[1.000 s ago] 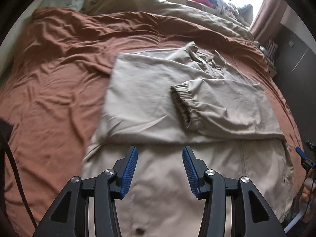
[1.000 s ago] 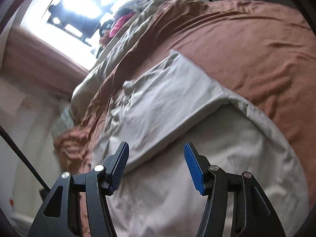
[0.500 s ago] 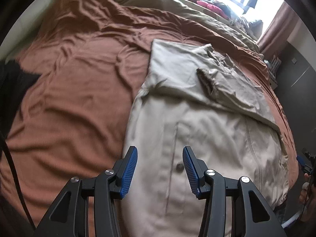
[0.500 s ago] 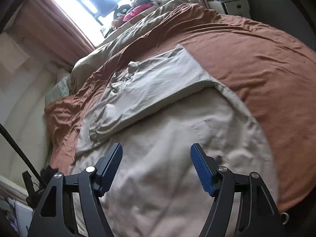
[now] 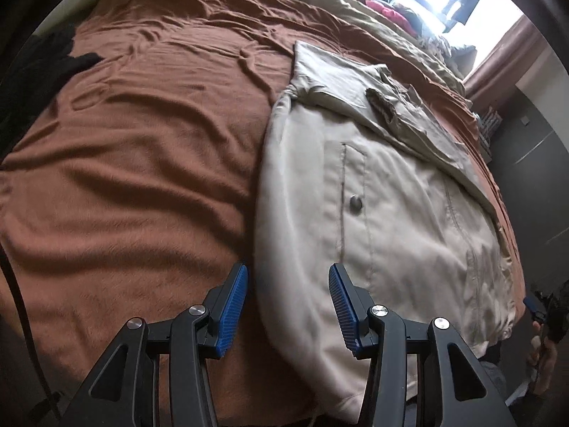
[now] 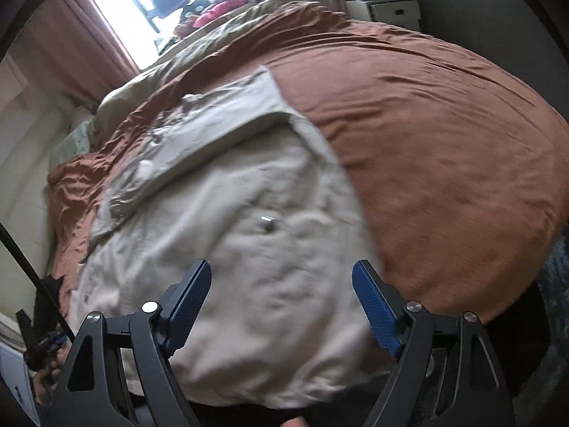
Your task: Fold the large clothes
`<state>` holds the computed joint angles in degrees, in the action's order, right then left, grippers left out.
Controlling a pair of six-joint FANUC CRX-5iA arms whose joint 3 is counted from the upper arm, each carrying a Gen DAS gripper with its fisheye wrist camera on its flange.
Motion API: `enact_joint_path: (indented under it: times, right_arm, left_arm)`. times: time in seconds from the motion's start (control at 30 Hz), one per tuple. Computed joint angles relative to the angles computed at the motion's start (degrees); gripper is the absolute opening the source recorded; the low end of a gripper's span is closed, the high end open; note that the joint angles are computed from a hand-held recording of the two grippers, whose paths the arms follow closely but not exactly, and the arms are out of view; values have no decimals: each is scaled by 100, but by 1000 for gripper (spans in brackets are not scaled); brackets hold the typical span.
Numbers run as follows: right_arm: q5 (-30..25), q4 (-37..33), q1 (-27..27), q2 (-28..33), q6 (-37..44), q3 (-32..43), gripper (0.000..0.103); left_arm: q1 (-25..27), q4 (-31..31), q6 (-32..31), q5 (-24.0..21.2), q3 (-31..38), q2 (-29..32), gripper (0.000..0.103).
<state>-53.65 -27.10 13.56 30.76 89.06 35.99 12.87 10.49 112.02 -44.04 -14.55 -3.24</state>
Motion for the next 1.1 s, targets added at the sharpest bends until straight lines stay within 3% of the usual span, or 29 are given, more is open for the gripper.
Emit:
enact_joint_path:
  times: [0.23,0.4,0.6,0.73,0.9,0.93,1.0,1.07,1.1]
  right_arm:
    - [-263,-1015,-530,96,398,-141,80]
    - [-867,-2139,-913,471,910,278,60]
    - [-1024,-2117,-845,845,708,860,57]
    - [-1140,-2283,-879,1042,610,1048,53]
    - [-1567,-2825,-1054,1043,1143,929,52]
    - [-1569,-2882,-1060,1002,1268,839,50]
    - [-1601,-2891,-1058,1017,1286,837,40]
    - [-1653,-2817,-1047,1047,1140,871,11]
    - [-1646,-2833,-1058,1031,1111,855,10]
  left_arm:
    - [98,998,-808,450,-774,-236,50]
    - [77,1231,-980,641,-832,-130,50]
    - [99,1317,-1011,710,-584,217,45]
    - [104,1691,-1254,840,-678,285,45]
    - [-2,3276,-2375,1309,-1623,-81,43]
    - [-55,3407,-2491,1365,-1719,-133,43]
    - [-91,3391,-2436,1330,-1711,-145,27]
    - [-97,3368,-2350,1280,-1688,-142,18]
    - [-91,3235,-2248,1260,-1654,-173,15]
